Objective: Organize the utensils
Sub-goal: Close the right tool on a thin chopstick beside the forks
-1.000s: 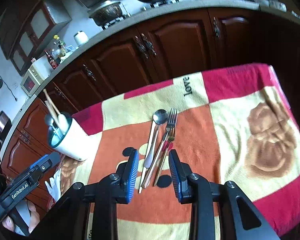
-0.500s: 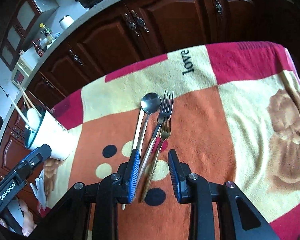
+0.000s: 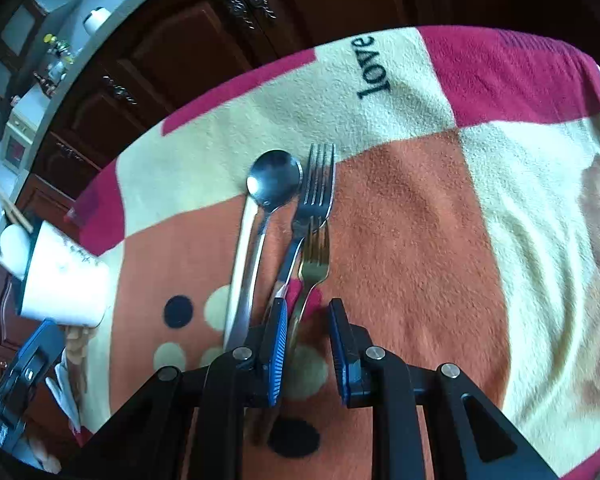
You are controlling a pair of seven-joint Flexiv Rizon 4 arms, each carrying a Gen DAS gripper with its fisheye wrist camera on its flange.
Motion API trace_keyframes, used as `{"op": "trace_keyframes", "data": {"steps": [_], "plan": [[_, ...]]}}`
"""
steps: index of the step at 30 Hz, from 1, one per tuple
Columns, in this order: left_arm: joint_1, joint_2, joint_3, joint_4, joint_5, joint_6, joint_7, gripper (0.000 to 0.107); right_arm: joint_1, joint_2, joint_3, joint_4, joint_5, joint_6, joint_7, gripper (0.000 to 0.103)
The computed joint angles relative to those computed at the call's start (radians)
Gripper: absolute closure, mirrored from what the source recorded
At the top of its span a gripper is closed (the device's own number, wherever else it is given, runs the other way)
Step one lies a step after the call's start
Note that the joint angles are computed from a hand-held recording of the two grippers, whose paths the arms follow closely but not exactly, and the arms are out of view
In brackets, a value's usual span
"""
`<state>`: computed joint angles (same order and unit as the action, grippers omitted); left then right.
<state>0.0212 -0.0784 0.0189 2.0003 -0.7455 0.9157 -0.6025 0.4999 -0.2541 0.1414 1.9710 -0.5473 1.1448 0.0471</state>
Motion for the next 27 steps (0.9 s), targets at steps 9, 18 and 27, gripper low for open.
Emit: {"op": "trace_keyframes", "data": {"steps": [9, 18, 27], "plan": [[0.005, 0.002, 0.004, 0.003, 0.003, -0.022, -0.006, 0.041, 0.0, -0.052, 0.031, -0.154, 0.112, -0.232, -0.192, 0.084], [0.009, 0.013, 0.011, 0.009, 0.004, -0.042, -0.009, 0.041, 0.006, -0.101, 0.016, -0.255, 0.149, -0.348, -0.285, 0.083], [0.008, 0.029, 0.016, 0.009, 0.011, -0.074, -0.011, 0.041, 0.041, -0.1, 0.0, -0.251, 0.097, -0.365, -0.251, 0.095]]}}
